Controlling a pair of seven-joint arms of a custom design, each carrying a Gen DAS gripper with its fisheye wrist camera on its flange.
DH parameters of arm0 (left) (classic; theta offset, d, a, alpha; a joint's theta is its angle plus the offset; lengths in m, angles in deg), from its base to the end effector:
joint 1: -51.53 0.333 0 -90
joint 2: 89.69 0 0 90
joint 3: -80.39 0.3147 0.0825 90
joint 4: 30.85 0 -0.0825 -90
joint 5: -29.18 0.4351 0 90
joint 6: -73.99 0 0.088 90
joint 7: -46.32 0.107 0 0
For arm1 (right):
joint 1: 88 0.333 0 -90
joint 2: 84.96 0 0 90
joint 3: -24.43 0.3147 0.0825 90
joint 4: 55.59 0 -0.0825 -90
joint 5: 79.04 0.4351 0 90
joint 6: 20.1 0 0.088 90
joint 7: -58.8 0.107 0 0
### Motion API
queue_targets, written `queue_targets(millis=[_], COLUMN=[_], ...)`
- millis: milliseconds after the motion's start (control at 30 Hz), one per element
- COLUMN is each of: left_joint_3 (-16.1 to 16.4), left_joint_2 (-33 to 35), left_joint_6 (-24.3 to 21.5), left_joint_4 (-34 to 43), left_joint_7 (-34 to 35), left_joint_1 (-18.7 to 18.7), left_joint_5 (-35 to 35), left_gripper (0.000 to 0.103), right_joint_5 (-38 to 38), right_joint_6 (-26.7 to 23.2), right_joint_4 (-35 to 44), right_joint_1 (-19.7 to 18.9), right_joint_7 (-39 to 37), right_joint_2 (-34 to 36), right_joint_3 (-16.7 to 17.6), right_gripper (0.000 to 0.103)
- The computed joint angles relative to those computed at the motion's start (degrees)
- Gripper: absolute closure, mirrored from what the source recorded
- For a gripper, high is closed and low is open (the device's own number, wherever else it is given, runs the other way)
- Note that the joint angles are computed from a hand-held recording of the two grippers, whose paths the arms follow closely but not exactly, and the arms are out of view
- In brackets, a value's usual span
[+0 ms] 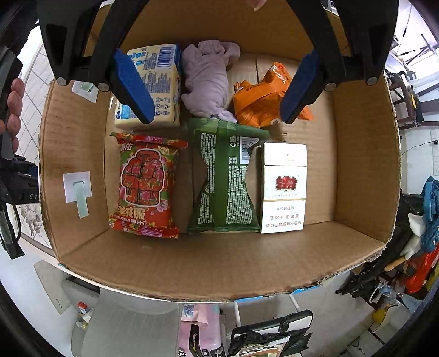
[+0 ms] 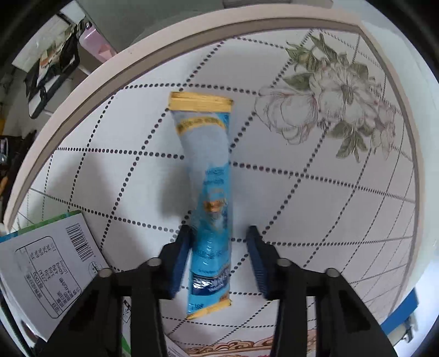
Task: Organize soft objects
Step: 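Grasp the blue tube with the right gripper, then lower the blue tube into the box beside the yellow box, release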
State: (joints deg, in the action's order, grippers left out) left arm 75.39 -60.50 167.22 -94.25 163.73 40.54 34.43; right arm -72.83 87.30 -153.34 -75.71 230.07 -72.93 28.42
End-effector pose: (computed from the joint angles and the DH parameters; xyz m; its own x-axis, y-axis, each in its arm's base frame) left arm 0.7305 -0.1825 0.5253 -0.6816 -0.7301 -0.0494 -0.7313 0.6819 0.0112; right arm 0.6389 0.1924 0.4443 -0.9199 -0.3913 0.0250 -0.3858 0.9146 0.1214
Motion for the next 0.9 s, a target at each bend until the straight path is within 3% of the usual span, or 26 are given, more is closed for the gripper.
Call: queue_targets(millis=[167, 467, 667, 900], left_joint_3=[-0.1, -1.0, -1.4, -0.8], left_joint_2=[0.4, -3.4, -7.5, -8.1], left_joint_6=[-0.9, -1.0, -0.8, -0.1], left_joint_4=[1.5, 1.1, -0.3, -0.7], left_joint_7=[-0.3, 1.8, 3.8, 4.1], left_joint_1=[0.3, 2.6, 4.7, 6.0], left_joint_5=[-0.9, -5.3, -8.8, -8.8], left_gripper=[0.01, 0.01, 0.01, 0.01], right_joint_5=[-0.1, -7.2, -9.0, -8.2], right_joint_6=[-1.7, -2.0, -4.0, -6.3], right_joint_4=[2.7, 8.9, 18.9, 28.8], right_joint_1=[0.5, 5.1, 8.5, 10.8], right_joint_7=[-1.6, -0.9, -2.6, -3.7], right_joint_2=[0.8, -3.9, -1.3, 6.8], right_joint_3=[0.6, 2.0, 3.3, 3.5], right_gripper=[0.088, 0.088, 0.088, 0.088])
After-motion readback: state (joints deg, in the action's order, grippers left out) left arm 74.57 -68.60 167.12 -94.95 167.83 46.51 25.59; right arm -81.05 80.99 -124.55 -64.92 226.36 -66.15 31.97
